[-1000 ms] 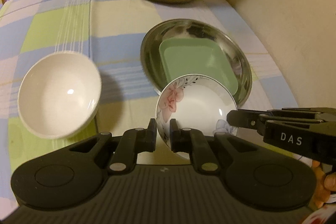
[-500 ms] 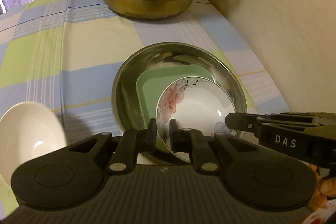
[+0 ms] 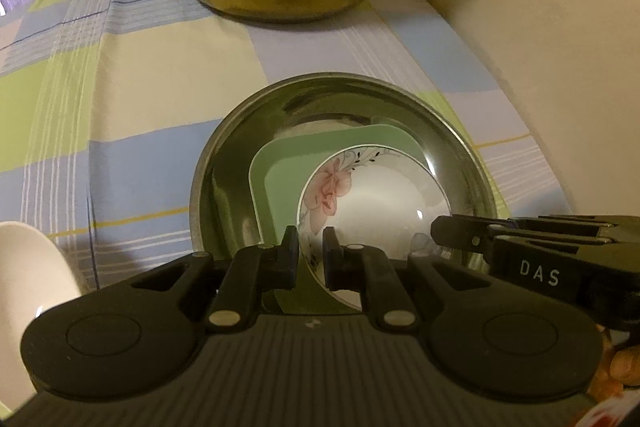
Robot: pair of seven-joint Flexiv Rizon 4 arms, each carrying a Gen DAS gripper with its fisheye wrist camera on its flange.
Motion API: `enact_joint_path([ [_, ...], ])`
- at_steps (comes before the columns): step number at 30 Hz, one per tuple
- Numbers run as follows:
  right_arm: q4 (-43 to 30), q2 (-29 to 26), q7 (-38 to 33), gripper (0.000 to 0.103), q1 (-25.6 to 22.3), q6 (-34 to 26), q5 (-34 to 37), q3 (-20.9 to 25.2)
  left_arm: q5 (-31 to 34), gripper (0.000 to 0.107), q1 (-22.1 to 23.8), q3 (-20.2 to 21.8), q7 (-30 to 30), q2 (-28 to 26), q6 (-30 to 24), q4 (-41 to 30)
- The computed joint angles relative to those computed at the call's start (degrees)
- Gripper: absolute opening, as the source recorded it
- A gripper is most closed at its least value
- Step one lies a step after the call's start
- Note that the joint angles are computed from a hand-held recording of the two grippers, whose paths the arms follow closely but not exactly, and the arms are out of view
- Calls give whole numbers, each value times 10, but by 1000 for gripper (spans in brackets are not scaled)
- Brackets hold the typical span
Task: Organize plates and bowls
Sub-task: 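Lift the saucer and carry it over the green plate in the basin, then lower the saucer onto the green plate and open the right gripper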
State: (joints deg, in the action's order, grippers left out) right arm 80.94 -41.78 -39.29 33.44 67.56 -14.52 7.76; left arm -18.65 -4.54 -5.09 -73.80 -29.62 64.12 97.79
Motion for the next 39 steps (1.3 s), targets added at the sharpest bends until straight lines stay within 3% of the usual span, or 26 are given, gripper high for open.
enact_joint_path([
  [16, -25, -17, 2, 5, 0, -20, 8, 0, 12, 11, -1, 4, -6, -23, -23, -30],
  [23, -7, -9, 28, 7, 14, 11, -9, -25, 14, 15, -3, 4, -2, -20, -3, -24],
  [25, 7, -1, 38, 11, 22, 28, -26, -40, 11, 16, 0, 0, 3, -14, 7, -18],
  [29, 38, 18, 66, 58, 34, 67, -52, -62, 2, 18, 3, -7, 15, 8, 25, 4],
  [34, 92, 55, 111, 60, 55, 115, -87, -95, 3, 23, -1, -8, 35, 55, 71, 58],
  [39, 166, 105, 172, 61, 94, 158, -143, -151, 37, 37, -23, 20, 18, 105, 114, 111],
])
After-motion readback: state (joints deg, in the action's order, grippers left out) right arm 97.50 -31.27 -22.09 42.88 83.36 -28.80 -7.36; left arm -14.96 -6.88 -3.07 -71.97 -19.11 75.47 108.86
